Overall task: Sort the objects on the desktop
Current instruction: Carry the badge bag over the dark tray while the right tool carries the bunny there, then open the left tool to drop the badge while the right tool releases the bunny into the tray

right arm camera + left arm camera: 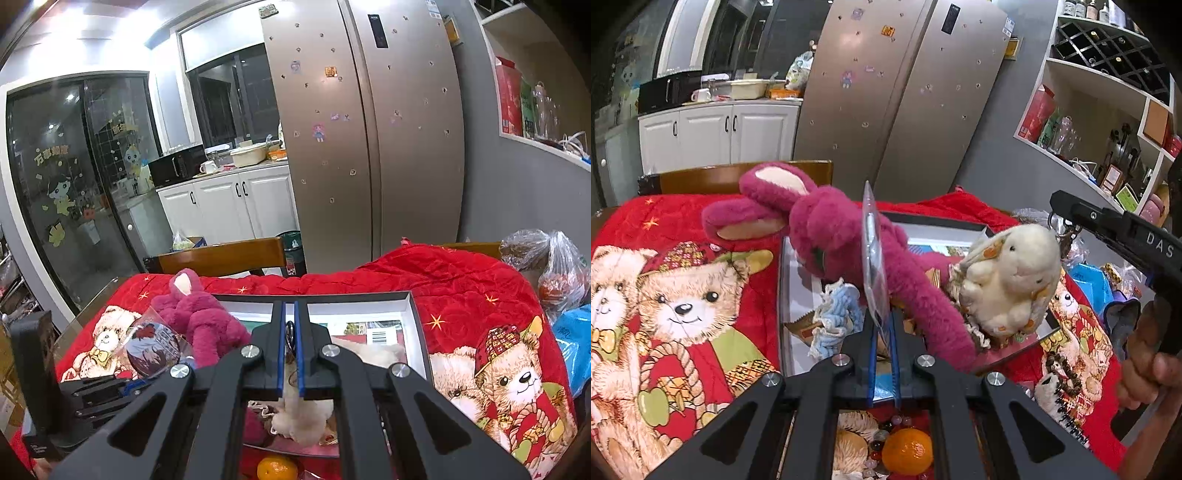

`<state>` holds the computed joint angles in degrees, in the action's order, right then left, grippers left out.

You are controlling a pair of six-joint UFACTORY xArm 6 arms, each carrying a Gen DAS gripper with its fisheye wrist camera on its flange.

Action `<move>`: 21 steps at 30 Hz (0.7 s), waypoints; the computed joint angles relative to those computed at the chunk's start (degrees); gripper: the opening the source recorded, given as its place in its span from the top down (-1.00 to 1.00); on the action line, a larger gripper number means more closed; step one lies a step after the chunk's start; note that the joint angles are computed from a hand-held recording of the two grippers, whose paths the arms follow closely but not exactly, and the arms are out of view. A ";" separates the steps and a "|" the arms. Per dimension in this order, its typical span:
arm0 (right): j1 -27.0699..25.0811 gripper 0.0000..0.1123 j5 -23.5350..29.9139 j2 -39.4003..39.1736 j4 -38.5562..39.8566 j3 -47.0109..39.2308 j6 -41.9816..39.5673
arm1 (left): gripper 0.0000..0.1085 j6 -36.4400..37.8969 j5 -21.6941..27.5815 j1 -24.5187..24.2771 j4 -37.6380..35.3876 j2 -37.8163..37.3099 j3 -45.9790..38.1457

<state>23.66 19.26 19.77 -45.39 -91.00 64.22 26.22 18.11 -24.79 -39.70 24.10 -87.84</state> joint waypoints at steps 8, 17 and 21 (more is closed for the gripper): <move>-0.10 0.91 -1.14 1.32 4.87 -0.41 -4.18 | 0.89 -0.22 -0.35 -0.35 2.00 0.87 0.00; -0.10 0.91 -1.68 1.79 6.70 -0.52 -5.28 | 0.85 -4.53 -0.48 0.15 6.88 1.69 -0.08; -0.82 0.88 -6.09 1.59 15.51 1.47 -11.02 | -0.24 -11.21 -1.34 0.45 14.99 1.49 0.43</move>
<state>22.84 13.17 21.36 -29.87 -89.53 53.20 15.01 16.77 -24.33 -24.70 25.59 -87.41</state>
